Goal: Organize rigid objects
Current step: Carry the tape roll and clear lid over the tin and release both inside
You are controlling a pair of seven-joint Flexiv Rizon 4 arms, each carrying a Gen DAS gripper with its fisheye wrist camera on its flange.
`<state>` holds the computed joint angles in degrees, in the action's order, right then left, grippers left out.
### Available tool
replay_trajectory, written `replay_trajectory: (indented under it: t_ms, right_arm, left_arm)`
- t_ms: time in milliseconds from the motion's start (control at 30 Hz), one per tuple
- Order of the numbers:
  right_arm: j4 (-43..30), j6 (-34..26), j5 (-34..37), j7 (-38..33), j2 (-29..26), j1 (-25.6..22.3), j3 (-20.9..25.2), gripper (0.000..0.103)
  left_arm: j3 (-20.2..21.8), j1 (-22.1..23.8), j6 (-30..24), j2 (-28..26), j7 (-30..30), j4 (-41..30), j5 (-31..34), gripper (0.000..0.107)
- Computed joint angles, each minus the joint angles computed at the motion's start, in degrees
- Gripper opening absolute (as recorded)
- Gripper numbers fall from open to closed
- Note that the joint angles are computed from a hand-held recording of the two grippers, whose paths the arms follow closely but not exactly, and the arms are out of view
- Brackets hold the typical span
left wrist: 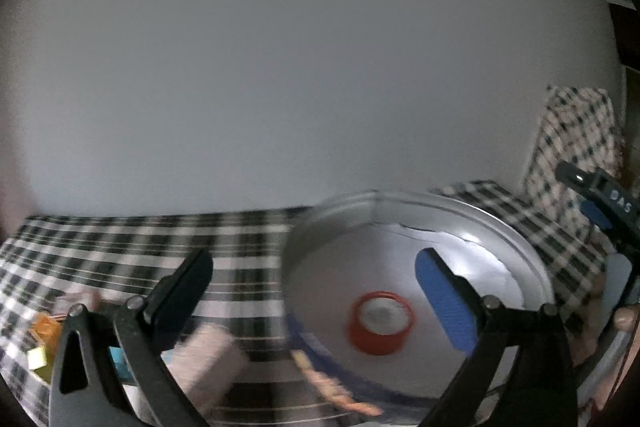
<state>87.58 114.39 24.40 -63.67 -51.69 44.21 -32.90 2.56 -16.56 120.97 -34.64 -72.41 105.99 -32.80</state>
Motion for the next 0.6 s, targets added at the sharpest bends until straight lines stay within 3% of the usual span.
replay_trajectory:
  t_ms: [100, 167, 300, 467, 533, 600]
  right_arm:
    - [-0.65, -2.20, -0.10, 2.35, 0.64, -2.11, 2.22, 0.100]
    - [-0.41, -4.57, -0.37, 4.29, 0.26, -1.22, 0.26, 0.100]
    - [1.45, -4.93, 1.05, 7.89, -3.07, 4.79, -8.87, 0.100]
    - [3.91, -6.26, 5.42, 13.91, -13.05, 15.43, -25.57, 0.100]
    - [4.64, -7.01, 5.58, 16.15, -15.67, 17.61, -29.02, 0.100]
    - [5.48, -7.04, 4.46, 17.64, -15.73, 18.51, -29.35, 0.100]
  left_arm:
    - [0.77, 0.71, 2.20, 0.73, -1.17, 2.36, -1.03, 0.103]
    - [1.99, -0.03, 3.51, 0.84, -0.58, 3.60, -3.57, 0.103]
    - [2.60, 0.03, 6.24, 1.17, 1.44, 6.79, -7.14, 0.103]
    - [1.15, 2.03, 8.24, 2.14, 1.27, 10.21, -7.23, 0.103]
    - [1.17, 1.76, 8.66, 2.18, 2.20, 10.92, -8.07, 0.103]
    - [0.54, 2.46, 8.66, 2.54, 1.97, 11.61, -7.71, 0.103]
